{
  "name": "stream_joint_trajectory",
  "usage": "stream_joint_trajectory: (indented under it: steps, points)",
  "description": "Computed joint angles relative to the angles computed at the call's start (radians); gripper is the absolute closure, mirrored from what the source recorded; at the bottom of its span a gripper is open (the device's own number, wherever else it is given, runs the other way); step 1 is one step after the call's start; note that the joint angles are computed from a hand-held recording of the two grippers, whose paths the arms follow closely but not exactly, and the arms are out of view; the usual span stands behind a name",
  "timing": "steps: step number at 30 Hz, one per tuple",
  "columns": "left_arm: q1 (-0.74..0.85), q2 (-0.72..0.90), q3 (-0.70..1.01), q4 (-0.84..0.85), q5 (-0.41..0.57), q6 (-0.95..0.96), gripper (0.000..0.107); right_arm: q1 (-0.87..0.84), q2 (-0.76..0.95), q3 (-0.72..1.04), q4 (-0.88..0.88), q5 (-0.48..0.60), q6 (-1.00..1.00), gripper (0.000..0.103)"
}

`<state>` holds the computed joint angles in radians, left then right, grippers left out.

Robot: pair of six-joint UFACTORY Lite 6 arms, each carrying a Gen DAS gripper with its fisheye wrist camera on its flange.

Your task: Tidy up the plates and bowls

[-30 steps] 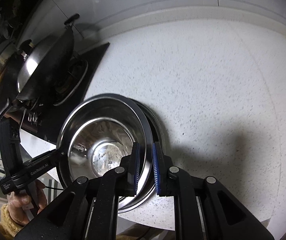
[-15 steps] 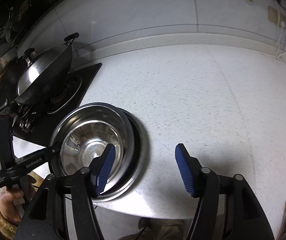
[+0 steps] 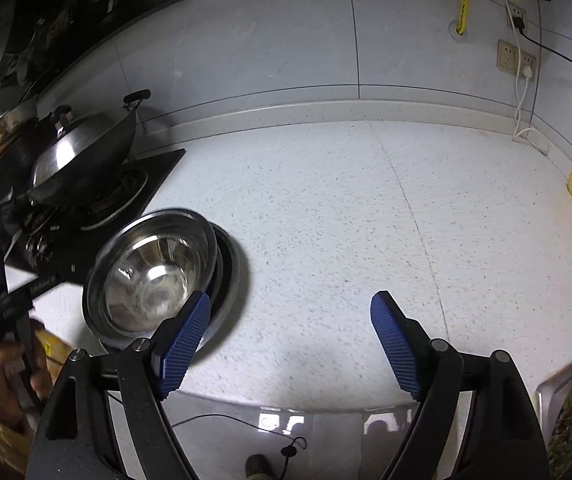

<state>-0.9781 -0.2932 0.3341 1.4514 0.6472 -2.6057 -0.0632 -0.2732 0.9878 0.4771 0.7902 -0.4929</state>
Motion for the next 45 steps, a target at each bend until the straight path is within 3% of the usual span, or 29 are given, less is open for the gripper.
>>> stream_joint_trajectory:
  steps: [5,12,19,25,30,34,39,45]
  points:
    - [-0.076,0.023,0.032,-0.063,0.088,0.002,0.094,-0.084,-0.046,-0.047,0.042,0.048,-0.112,0.024]
    - [-0.413,-0.016,0.131,-0.331,0.421,0.090,0.094,-0.216,-0.111,-0.094,0.099,0.128,-0.251,0.022]
    - [-0.763,0.135,0.490,-0.561,0.870,0.208,0.094,-0.316,-0.180,-0.122,0.165,0.251,-0.351,0.016]
    - [-0.906,0.250,0.769,-0.632,1.102,0.285,0.094,-0.375,-0.237,-0.122,0.233,0.326,-0.439,0.004]
    - [-0.931,0.261,0.836,-0.623,1.169,0.332,0.094,-0.367,-0.305,-0.138,0.242,0.344,-0.438,0.002]
    - [-0.927,0.235,0.811,-0.595,1.159,0.378,0.094,-0.306,-0.341,-0.134,0.191,0.320,-0.338,0.001]
    - [-0.928,0.171,0.720,-0.555,1.073,0.396,0.094,-0.204,-0.370,-0.102,0.071,0.286,-0.142,0.001]
    - [-0.899,0.149,0.656,-0.536,0.894,0.451,0.094,-0.054,-0.428,-0.023,-0.163,0.288,0.136,0.001]
